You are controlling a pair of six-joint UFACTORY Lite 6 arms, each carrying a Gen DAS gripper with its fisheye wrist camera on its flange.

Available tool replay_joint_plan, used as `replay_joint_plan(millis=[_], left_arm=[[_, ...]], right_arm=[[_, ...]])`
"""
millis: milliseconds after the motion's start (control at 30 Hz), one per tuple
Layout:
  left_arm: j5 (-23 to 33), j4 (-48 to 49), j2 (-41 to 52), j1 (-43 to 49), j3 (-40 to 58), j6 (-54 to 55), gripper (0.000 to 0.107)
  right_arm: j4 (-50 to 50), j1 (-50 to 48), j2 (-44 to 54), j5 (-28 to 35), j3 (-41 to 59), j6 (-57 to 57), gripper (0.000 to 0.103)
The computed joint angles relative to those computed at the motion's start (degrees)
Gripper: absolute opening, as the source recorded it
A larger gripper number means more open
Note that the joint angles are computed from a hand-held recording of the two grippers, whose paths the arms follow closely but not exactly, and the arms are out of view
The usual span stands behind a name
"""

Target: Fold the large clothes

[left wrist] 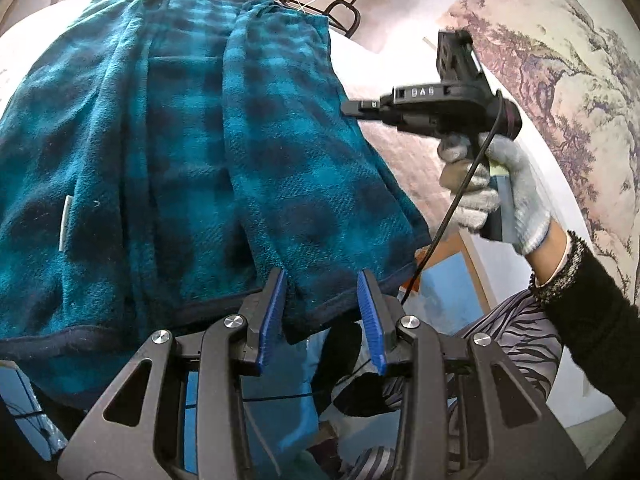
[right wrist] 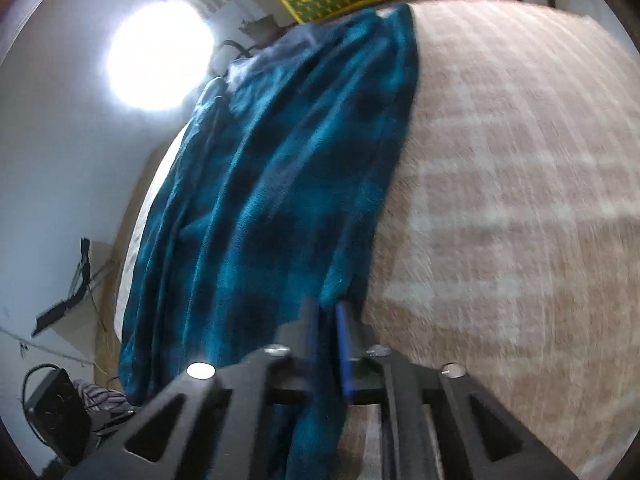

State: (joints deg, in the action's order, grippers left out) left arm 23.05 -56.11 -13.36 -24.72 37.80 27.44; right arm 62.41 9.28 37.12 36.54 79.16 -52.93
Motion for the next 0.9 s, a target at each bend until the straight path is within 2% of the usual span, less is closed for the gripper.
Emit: replay_joint_plan(millis=[133,233,367,467,500,533,667,733,767,900], left_arm=[[0.14,5.52,-2.89,-1.33,-0.45,-6.23,0.036],[-0.06,11.22,-7.06,-2.93,-0.51,-13.27,0.036],[-2.24,24.27,-7.11,-8.05,3.26,-26.12,0.036],[-3.78,31.70,-1.56,-11.86,8.23,-32.42,0.036],[-4.59,32.29,1.19,-12.94,10.27,-33.26,0.036],[-5.21,32.05,2.95,-13.45,11.47,-33.19,0.036],[-7.11,42.87,14.80,-19.02,21.19,-43.08,0.036],[-5.75,50.76,20.99,-22.01,26.87,-50.11,0.046],[-4.96,53.69,24.26,-23.34,29.83,-52.62,0.055],[-1.32,67.43,33.21,-26.58,37.77,-65.26,0.058]], right_arm=[[-0.98,0.35,-3.30,-2.35,-1.17,-0.13,0.001],[-0.78,-0.50,-3.10,-1.28,-1.69,-1.09,0.001],[-4.99,1.67,-0.71,-4.22,-0.78,1.60,0.002],[-1.76,-0.50,-1.98,-1.52,-1.67,-1.37,0.018],[1.49,-2.30,-4.11,-0.38,-3.45,-4.55,0.031],[4.52,-3.76,-6.81,0.15,-6.09,-7.64,0.036],[12.13,-13.37,-14.19,6.73,-12.22,-16.54,0.042],[13.87,-18.28,-15.25,9.64,-13.33,-18.47,0.043],[14.29,-20.67,-15.16,11.10,-13.42,-19.02,0.043],[15.54,-28.41,-11.94,18.79,-12.15,-20.44,0.050]])
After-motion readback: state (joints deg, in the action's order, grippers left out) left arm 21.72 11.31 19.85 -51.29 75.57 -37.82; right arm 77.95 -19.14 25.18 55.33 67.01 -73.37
